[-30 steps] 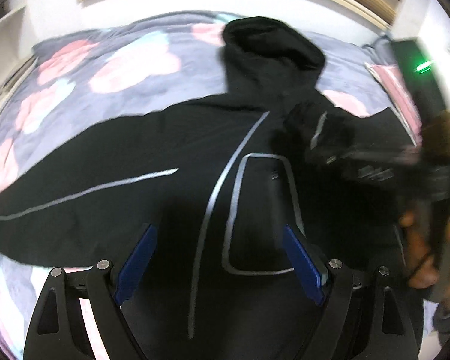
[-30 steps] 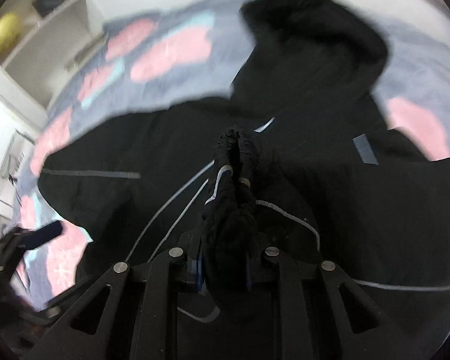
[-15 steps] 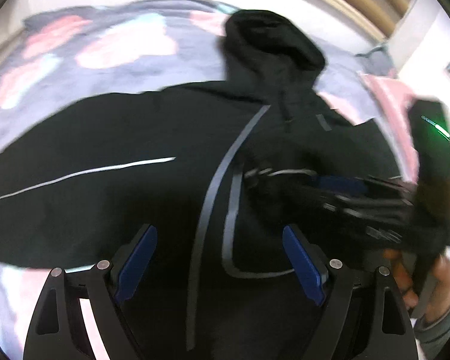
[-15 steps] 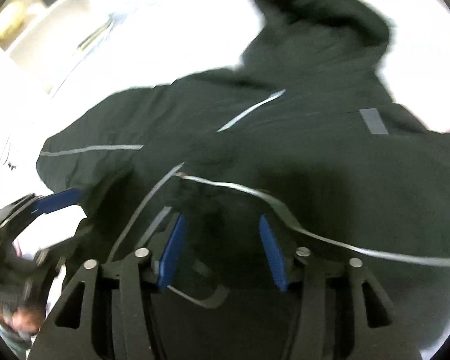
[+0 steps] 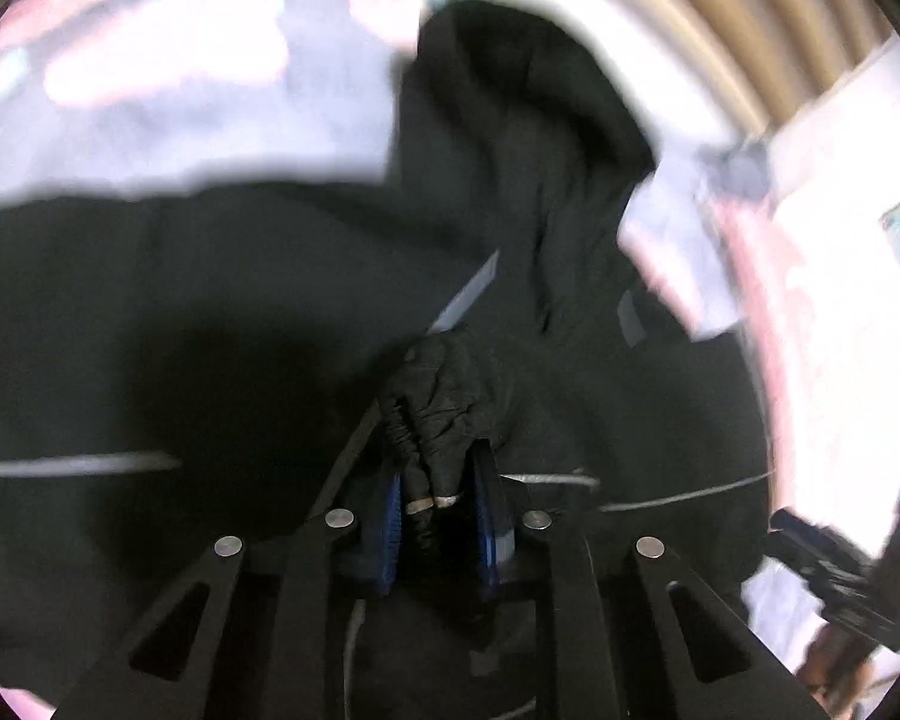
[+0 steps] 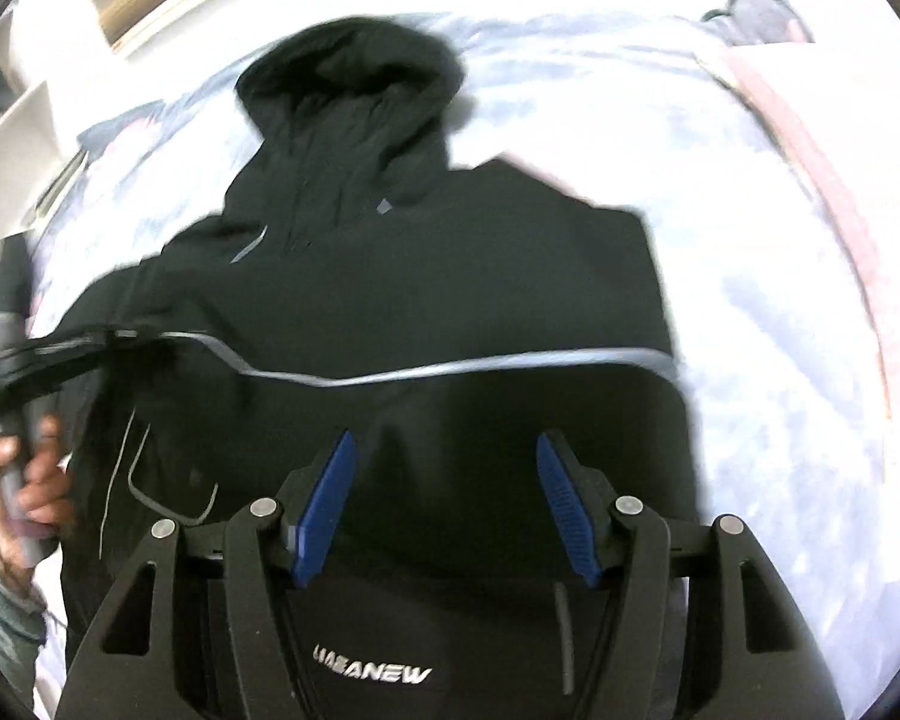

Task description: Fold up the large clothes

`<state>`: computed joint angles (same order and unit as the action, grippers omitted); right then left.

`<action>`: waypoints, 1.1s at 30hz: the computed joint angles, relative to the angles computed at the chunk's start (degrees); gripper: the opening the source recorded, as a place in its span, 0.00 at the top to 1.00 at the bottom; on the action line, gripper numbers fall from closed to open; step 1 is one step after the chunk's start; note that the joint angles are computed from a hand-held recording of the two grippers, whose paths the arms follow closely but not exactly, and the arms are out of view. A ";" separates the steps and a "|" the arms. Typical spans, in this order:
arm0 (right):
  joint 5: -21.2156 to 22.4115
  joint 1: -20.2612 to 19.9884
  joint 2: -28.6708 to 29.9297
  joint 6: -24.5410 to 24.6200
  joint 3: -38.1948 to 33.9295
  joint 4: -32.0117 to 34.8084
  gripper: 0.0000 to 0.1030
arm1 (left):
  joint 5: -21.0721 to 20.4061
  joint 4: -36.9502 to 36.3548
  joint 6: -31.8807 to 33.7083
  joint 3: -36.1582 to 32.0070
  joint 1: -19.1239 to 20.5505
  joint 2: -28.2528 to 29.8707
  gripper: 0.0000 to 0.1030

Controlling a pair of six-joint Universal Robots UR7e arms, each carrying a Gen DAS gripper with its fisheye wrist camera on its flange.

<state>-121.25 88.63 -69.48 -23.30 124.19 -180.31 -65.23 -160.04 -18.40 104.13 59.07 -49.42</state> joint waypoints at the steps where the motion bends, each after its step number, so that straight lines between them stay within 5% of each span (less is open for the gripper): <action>1: -0.08 0.04 0.00 -0.13 -0.15 -0.42 0.36 | 0.92 -1.06 0.23 0.80 -0.25 -1.40 0.80; 4: -2.20 0.13 3.36 -1.00 -2.87 -2.70 0.36 | 3.19 -0.21 0.58 2.49 0.71 -5.84 0.80; 8: -5.79 -1.07 10.15 0.89 -6.87 -2.89 0.37 | 4.43 10.41 -2.46 1.57 5.19 -6.35 0.78; 11: -11.48 -2.42 16.42 1.13 -10.24 -0.23 0.36 | 2.53 3.16 -0.57 5.15 6.94 -5.71 0.76; 14: -11.36 -2.79 17.61 0.03 -10.02 -3.43 0.36 | 1.93 1.48 -0.74 6.02 6.78 -6.18 0.74; 18: -12.31 -0.91 15.58 1.71 -9.39 -0.94 0.35 | 6.70 1.25 0.56 7.75 2.71 -9.35 0.71; 21: -7.76 1.16 12.42 1.82 -6.03 -3.49 0.35 | 9.26 -2.81 2.86 9.45 -0.94 -11.10 0.34; 23: -4.87 2.89 11.62 1.55 -3.48 -6.74 0.35 | 6.27 -4.86 5.29 10.26 -2.39 -11.60 0.32; 30: -9.80 4.86 22.79 -5.44 -2.99 -21.21 0.35 | 7.55 2.63 5.24 4.90 -1.80 0.21 0.36; 33: -6.41 1.77 23.25 -8.01 1.85 -28.91 0.35 | 9.96 -2.22 4.37 5.22 -0.43 3.67 0.37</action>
